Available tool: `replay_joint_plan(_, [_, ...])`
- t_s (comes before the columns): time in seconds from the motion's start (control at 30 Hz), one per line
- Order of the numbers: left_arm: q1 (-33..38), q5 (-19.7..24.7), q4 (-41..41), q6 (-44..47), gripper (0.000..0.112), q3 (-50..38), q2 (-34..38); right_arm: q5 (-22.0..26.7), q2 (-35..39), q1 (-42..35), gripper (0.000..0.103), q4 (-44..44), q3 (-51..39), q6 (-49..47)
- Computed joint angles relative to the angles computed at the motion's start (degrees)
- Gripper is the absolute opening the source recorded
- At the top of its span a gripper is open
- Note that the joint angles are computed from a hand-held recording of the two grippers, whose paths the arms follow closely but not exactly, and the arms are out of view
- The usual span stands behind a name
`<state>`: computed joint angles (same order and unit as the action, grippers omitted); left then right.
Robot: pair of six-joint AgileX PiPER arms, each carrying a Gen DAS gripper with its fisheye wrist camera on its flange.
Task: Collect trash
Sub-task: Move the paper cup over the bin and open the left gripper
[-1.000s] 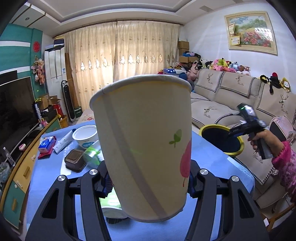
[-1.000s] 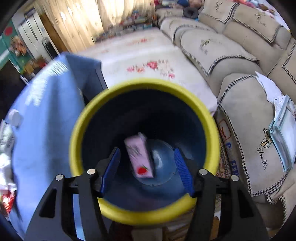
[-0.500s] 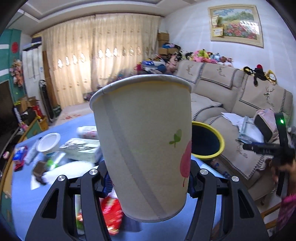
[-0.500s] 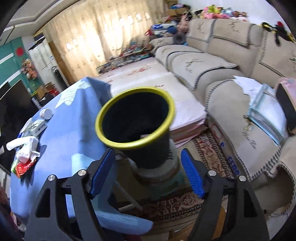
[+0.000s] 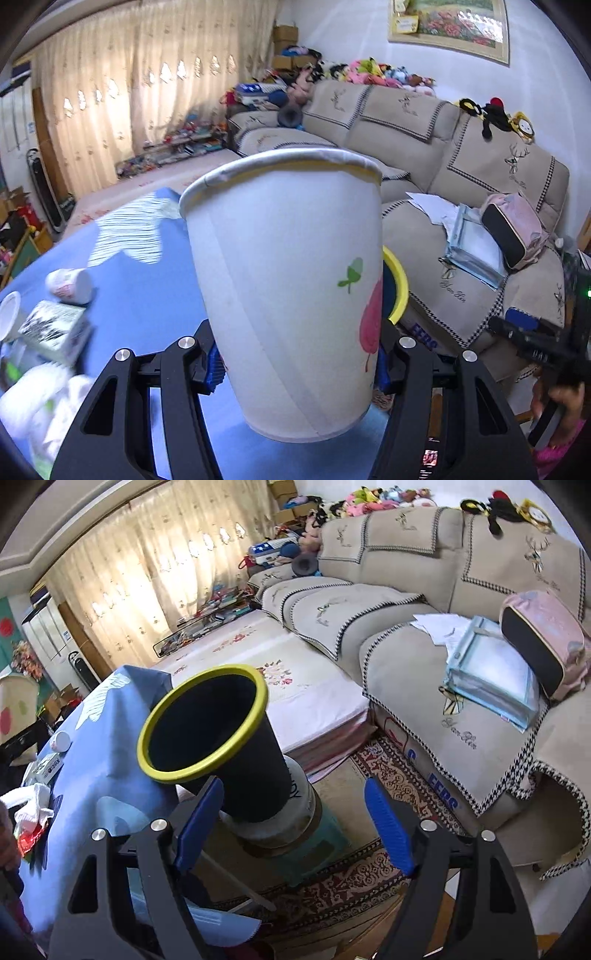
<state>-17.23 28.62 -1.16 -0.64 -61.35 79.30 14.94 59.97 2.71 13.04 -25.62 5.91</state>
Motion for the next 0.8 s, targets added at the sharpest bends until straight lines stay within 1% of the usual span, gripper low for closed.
replay_joint_plan(0.1, [-3.00, 0.74, 1.80, -2.36, 0.059, -6.15, 7.34, -0.33, 1.66, -4.08, 0.075, 11.43, 0.63, -12.71])
replay_joint_plan(0.17, [-4.27, 2.24, 0.98, -1.87, 0.059, -11.49, 12.92, -0.06, 2.75, -6.31, 0.075, 18.15, 0.76, -20.10])
replay_joint_plan(0.23, [-5.56, 4.38, 0.16, -1.52, 0.059, -17.85, 19.10, 0.05, 3.30, -7.95, 0.075, 21.89, 1.04, -24.26])
replay_joint_plan(0.27, [-6.05, 5.11, 0.20, -1.57, 0.059, -20.11, 21.35, 0.39, 3.89, -9.65, 0.075, 25.28, 1.12, -28.40])
replay_joint_plan(0.3, [-6.35, 6.14, -0.03, -1.23, 0.059, -22.72, 23.76, 0.57, 4.16, -10.36, 0.075, 26.80, 1.10, -30.25])
replay_joint_plan(0.43, [-7.49, 12.35, -1.03, -1.11, 0.059, -36.92, 35.69, -0.09, 5.57, -11.48, 0.075, 24.56, 0.70, -28.42])
replay_joint_plan(0.5, [-7.34, 13.70, -1.63, -0.62, 0.059, -40.54, 39.28, -0.87, 6.28, -11.56, 0.075, 20.90, 0.57, -25.09])
replay_joint_plan(0.57, [-7.19, 16.51, -2.39, -0.31, 0.059, -45.73, 43.46, -1.29, 7.03, -12.20, 0.075, 20.59, 0.61, -25.24])
replay_joint_plan(0.63, [-7.50, 20.53, -2.57, -1.14, 0.059, -53.23, 48.85, -1.21, 8.19, -13.54, 0.075, 24.52, 0.58, -29.67])
replay_joint_plan(0.7, [-7.22, 23.06, -3.31, -0.89, 0.059, -57.37, 52.17, -1.00, 9.17, -14.52, 0.075, 26.69, 0.34, -32.39])
replay_joint_plan(0.73, [-7.21, 25.07, -3.55, -1.07, 0.059, -60.76, 54.58, -0.79, 9.59, -14.98, 0.075, 28.19, 0.24, -34.18])
replay_joint_plan(0.8, [-6.89, 27.26, -4.32, -1.13, 0.059, -64.13, 57.37, -0.45, 10.37, -15.60, 0.075, 30.77, 0.10, -37.14])
